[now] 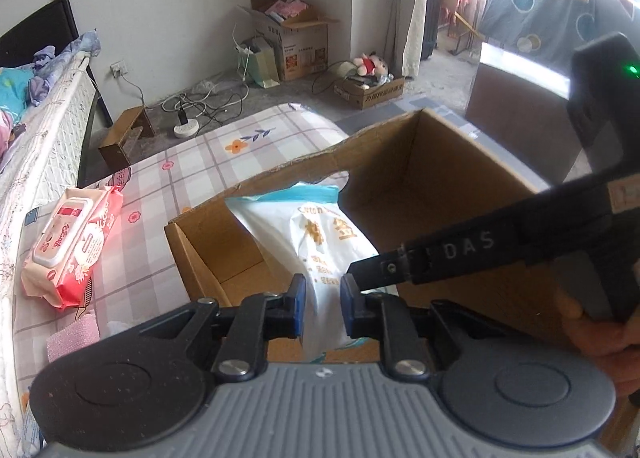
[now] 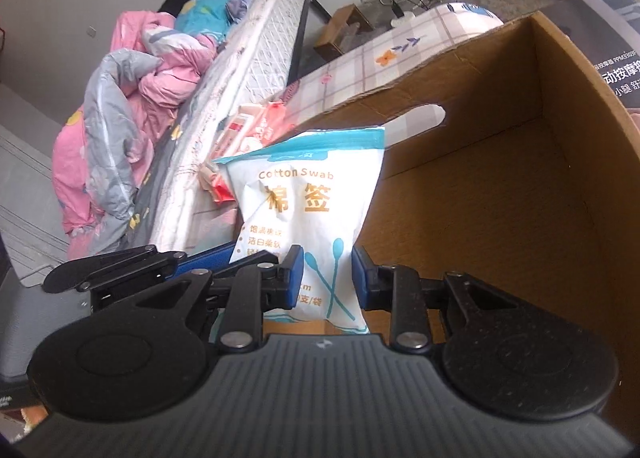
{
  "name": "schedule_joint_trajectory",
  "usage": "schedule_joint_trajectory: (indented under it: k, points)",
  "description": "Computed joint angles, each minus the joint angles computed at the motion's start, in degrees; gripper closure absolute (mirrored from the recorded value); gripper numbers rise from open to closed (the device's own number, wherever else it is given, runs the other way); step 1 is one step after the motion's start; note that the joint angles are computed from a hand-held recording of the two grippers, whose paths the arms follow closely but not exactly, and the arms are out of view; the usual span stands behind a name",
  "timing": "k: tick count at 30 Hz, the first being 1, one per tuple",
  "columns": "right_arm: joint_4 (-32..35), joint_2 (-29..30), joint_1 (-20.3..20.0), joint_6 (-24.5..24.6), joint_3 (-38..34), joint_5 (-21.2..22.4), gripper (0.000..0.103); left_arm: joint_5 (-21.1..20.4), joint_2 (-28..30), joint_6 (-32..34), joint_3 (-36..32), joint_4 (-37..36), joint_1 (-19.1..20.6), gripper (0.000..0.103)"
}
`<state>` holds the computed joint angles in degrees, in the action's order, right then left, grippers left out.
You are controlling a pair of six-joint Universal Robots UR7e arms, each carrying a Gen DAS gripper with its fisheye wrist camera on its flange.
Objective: Organize soft objects
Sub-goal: 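Lift the cotton swab bag with the right gripper and lower it into the cardboard box, then open the right gripper and withdraw it from the box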
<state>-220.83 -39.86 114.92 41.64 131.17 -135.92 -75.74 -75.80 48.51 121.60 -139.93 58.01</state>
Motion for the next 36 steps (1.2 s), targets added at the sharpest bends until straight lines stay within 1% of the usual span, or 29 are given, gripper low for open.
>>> schedule_joint_trajectory:
  k: [2,4,6,8,10,13,16,19,23,24,25,27,28,32,35,36]
  points:
    - [1.6,-0.3,-5.1,-3.0,0.3,3.7,0.077,1.6,2.1,-0.7,-0.6,-0.5,0.3,0.077]
    - [5.7,0.1,-9.4,-2.5,-1.0,6.4,0.077,0.9,3.0,-1.5,-2.3,0.5,1.1,0.077]
    - [6.4,1.1,-12.9,-1.9,-1.3,9.7,0.077,0.1,3.1,-1.4,-3.8,1.4,2.0,0.076]
    - [3.4,2.6,-14.7,-2.4,-1.6,13.1,0.077,-0.7,2.7,-1.1,-4.7,1.2,2.5,0.075]
    - [4.2,2.9,-14.8,-2.8,-2.5,13.3,0.077,-1.4,2.1,-1.2,-5.6,1.8,2.7,0.073]
    - [7.0,3.4,-14.4,-5.7,-5.1,11.9,0.077,-2.1,1.8,-1.2,-6.9,2.5,3.1,0.072]
    - [10.5,3.0,-14.0,-8.0,-6.9,10.6,0.077,-2.0,1.5,-1.2,-7.6,3.1,3.5,0.071]
    - [15.3,2.5,-12.9,-11.7,-8.9,8.1,0.075,-1.6,0.8,-1.6,-7.9,3.7,3.9,0.067]
    - [17.8,3.4,-11.0,-12.0,-10.7,3.5,0.074,-1.4,-0.9,-1.3,-7.9,5.0,4.5,0.054]
    - [18.3,3.2,-10.4,-11.9,-10.8,2.3,0.072,-1.5,-1.6,-1.3,-8.1,5.5,4.7,0.052]
    - [18.5,3.4,-9.9,-11.7,-11.1,1.4,0.07,-1.6,-2.2,-1.2,-8.4,6.0,5.0,0.051]
    - [18.8,3.4,-8.4,-10.8,-11.4,-0.9,0.062,-1.8,-3.7,-1.3,-9.1,7.0,5.7,0.043]
    - [18.7,3.4,-7.6,-10.4,-11.5,-2.1,0.06,-1.9,-4.5,-1.4,-9.7,7.7,6.3,0.042]
    - [16.7,3.3,-3.0,-9.0,-11.6,-7.3,0.059,-1.9,-7.5,-2.2,-12.6,10.2,8.7,0.038]
    - [11.3,3.2,1.1,-8.5,-9.4,-9.2,0.059,-1.7,-9.5,-2.2,-14.7,10.7,11.1,0.036]
    - [11.0,3.3,2.7,-7.7,-9.5,-9.8,0.059,-1.5,-10.1,-2.0,-15.5,10.8,12.1,0.036]
